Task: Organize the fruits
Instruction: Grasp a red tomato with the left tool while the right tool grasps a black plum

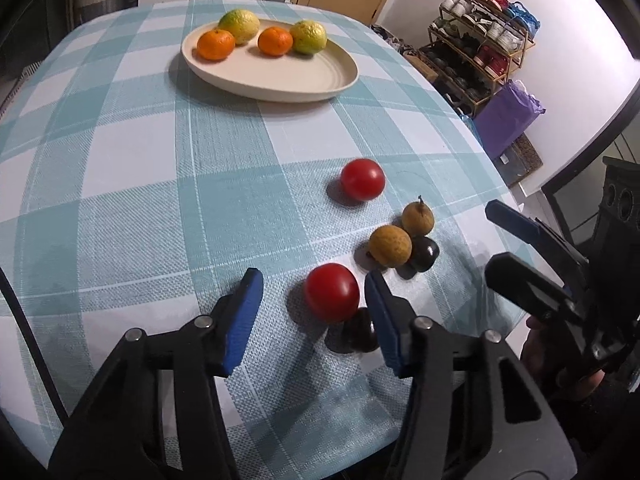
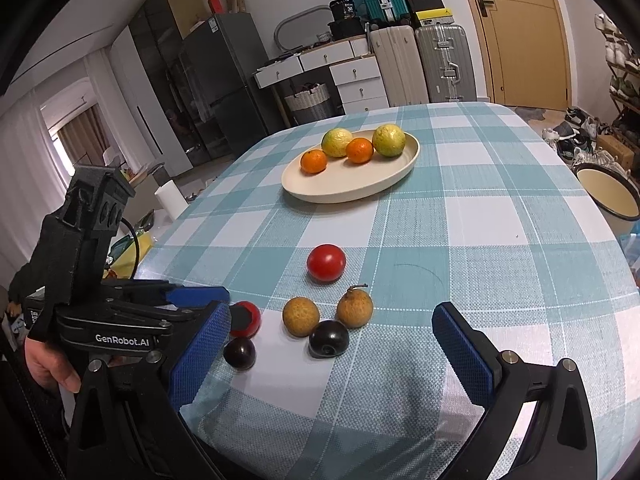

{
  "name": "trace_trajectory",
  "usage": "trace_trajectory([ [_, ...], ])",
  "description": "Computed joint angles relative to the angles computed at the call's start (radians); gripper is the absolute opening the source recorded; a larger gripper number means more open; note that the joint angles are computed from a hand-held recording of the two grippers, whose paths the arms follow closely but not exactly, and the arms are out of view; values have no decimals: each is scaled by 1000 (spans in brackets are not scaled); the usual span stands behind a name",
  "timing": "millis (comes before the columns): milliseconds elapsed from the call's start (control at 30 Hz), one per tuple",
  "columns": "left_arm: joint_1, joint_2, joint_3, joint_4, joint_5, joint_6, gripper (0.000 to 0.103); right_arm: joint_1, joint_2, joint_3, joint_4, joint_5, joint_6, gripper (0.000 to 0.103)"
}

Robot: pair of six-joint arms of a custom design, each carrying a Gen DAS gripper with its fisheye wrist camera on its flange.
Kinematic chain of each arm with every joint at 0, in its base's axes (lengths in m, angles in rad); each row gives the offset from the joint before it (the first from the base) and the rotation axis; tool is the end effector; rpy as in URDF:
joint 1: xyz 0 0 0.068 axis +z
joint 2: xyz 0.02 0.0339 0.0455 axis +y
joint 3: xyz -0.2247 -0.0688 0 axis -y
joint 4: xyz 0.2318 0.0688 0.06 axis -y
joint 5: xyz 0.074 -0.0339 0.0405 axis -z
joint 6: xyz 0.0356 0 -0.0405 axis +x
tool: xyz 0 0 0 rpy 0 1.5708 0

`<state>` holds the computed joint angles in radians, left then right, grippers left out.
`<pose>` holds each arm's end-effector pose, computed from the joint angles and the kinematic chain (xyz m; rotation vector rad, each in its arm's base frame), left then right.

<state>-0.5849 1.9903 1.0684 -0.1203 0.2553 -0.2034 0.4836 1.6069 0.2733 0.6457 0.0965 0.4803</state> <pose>0.2903 -0.2030 0.0766 0.6013 2.6214 -0.5979 0.2012 0.1018 0.0574 0.0484 2.2864 0.4030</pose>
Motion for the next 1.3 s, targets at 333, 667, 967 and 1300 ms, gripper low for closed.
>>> trace_trajectory([
  [333,3,16,3,7,41,3,25,-10,13,-4,15,-19,7,103],
  [667,30,-36,-29,21,32,-8,25,-34,29,-22,70,-130,6,103],
  [967,68,-91,-50,21,32,-6,25,-19,65,-4,53,-112,22,103],
  [1300,82,-94,-61,27,29,-8,25,6,132,49,37,-105,-7,86],
])
